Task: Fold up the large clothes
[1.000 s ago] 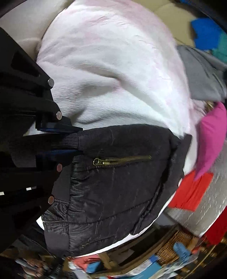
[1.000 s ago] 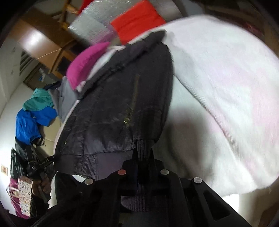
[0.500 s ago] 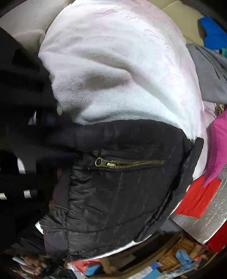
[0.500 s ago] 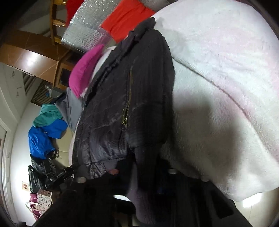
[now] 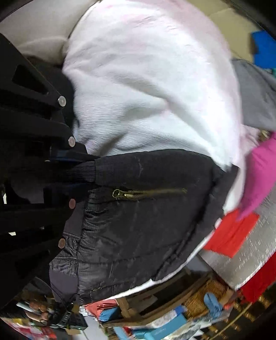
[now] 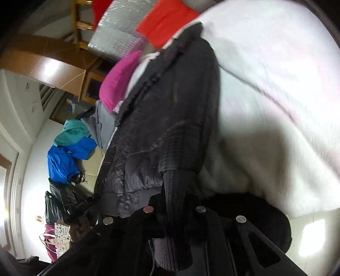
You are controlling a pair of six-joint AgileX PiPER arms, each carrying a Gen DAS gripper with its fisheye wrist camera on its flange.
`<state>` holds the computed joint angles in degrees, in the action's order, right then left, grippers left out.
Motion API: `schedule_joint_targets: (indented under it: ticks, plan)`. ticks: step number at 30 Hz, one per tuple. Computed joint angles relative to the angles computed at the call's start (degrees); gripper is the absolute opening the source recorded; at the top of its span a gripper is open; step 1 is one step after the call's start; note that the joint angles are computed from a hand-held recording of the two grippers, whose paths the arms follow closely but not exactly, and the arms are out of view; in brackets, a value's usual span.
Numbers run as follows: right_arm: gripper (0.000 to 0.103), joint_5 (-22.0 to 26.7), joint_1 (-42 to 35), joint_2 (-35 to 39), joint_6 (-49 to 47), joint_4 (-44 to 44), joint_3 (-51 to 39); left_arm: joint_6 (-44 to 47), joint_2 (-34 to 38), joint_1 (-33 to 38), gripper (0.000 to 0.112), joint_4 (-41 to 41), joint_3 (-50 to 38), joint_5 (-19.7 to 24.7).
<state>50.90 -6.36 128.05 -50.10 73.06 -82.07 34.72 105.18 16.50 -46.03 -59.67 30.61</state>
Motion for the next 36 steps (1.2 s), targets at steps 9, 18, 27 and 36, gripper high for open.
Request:
schedule_joint_targets:
  ticks: [9,18,27,36]
  plan:
    - [0.055,-1.7,-1.3,1.6,-1.7,3.8,-0.3,1.6,2.5,-0.3,0.055,-2.0,-1.6,0.5]
    - [0.015,-0.1,1.9,4.5,4.9,-3.8,-7.4,-8.6,4.9,-3.8,0.018,9.2,-6.2,-1.1]
    - [0.013,0.9,0.6,-4.2,-2.0,-1.7,0.8,3.1,-5.0,-0.8,0.017,-0.7,1.3,-0.7]
    - [0.013,2.6,-0.9,-7.6,-7.4,2.5,7.5,7.6,-6.8,2.2,0.017,-3.2,3.8,0.9]
